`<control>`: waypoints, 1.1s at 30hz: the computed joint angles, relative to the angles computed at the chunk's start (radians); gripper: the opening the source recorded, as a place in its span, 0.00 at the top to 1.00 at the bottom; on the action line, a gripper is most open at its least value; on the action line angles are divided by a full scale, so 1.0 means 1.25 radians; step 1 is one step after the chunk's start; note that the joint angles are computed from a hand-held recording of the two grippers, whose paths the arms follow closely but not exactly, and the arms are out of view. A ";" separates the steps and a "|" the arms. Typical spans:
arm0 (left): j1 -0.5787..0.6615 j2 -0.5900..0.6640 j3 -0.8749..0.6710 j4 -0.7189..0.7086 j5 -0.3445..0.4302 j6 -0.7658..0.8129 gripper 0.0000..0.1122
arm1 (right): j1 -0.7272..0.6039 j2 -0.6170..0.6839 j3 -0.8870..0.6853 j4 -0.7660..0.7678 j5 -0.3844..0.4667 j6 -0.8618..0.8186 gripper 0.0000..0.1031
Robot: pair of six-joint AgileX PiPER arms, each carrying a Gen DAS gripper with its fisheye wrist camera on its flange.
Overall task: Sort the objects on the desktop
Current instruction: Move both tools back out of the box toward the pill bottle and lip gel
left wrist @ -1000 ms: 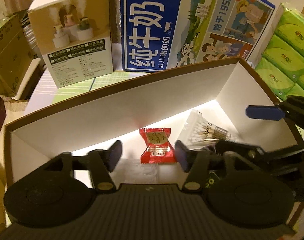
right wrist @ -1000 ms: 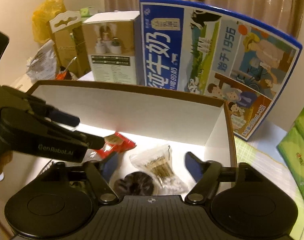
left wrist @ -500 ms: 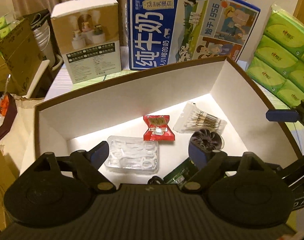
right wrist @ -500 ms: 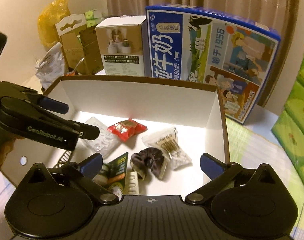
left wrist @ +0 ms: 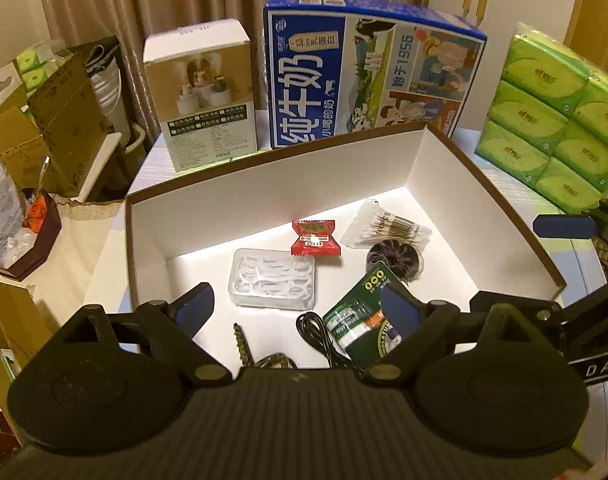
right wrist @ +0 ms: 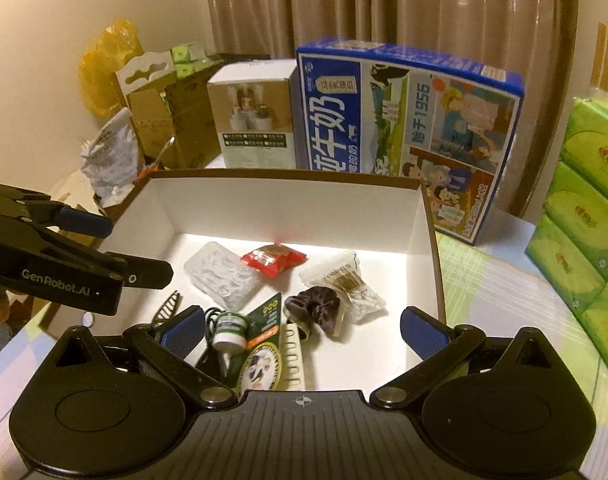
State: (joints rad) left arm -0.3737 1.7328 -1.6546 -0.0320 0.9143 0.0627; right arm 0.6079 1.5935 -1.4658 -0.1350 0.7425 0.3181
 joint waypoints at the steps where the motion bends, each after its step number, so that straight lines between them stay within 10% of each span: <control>1: -0.003 -0.017 0.015 0.006 -0.004 -0.005 0.22 | 0.005 -0.008 0.007 -0.007 -0.001 0.010 0.02; 33: -0.161 -0.418 0.358 0.151 0.022 -0.262 0.19 | 0.262 -0.330 0.260 -0.254 0.079 0.346 0.02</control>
State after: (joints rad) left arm -0.5753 1.2101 -1.2067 0.1564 0.9422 -0.2644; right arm 0.9349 1.1805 -1.1407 -0.4528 0.8407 0.7507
